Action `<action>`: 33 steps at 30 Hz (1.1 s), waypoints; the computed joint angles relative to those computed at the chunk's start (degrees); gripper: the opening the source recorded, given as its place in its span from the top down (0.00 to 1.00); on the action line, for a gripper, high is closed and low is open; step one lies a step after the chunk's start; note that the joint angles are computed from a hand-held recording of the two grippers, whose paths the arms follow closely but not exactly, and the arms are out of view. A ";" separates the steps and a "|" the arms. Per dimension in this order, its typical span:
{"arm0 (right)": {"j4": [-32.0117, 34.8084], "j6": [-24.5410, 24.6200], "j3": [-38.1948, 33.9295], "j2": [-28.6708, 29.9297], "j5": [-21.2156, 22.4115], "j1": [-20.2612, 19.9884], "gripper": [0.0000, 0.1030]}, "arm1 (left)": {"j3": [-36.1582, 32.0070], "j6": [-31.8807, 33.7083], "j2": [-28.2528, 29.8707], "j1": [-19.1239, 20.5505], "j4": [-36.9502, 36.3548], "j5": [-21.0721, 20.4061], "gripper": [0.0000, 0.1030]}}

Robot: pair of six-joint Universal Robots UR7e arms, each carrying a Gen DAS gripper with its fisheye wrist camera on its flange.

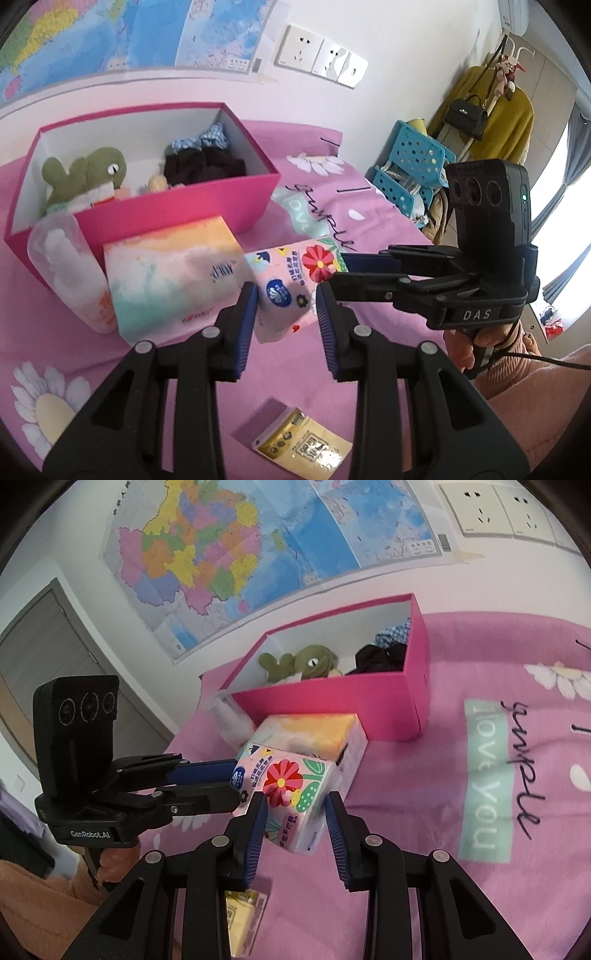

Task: Organize soft objects
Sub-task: 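Carry the floral tissue pack over the pink box and lower it in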

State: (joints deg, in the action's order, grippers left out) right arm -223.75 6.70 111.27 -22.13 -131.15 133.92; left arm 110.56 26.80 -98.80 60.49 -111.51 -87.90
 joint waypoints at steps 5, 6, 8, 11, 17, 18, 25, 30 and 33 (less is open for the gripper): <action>0.09 -1.37 -0.69 -0.33 -0.23 -0.01 0.68 | -0.16 0.14 0.40 -0.17 -1.44 0.04 0.67; 0.09 -1.56 -0.82 -0.38 -0.29 -0.03 0.68 | -0.21 0.11 0.52 -0.23 -1.71 0.13 0.67; 0.10 -2.02 -1.09 -0.38 -0.40 0.00 0.68 | -0.17 0.01 0.55 -0.34 -2.26 0.32 0.67; 0.36 -2.57 -1.49 -0.43 -0.44 -0.02 0.68 | -0.23 -0.03 0.71 -0.35 -2.88 0.35 0.67; 0.77 -3.51 -2.12 -0.74 -0.48 -0.23 0.68 | -0.49 0.05 1.18 -0.49 -3.65 0.56 0.67; 0.79 -3.70 -2.17 -0.86 -0.44 -0.26 0.68 | -0.55 0.04 1.27 -0.52 -3.71 0.56 0.67; 0.98 -5.01 -2.79 -1.38 -0.93 -0.31 0.68 | -1.07 -0.03 2.23 -0.44 -4.81 0.54 0.67; 1.28 -6.16 -3.30 -1.69 -0.79 -0.54 0.68 | -1.82 -0.20 3.13 -0.51 -5.39 0.77 0.67; 1.36 -6.73 -3.60 -1.94 -0.73 -0.82 0.68 | -2.07 -0.24 3.51 -0.65 -5.66 0.86 0.67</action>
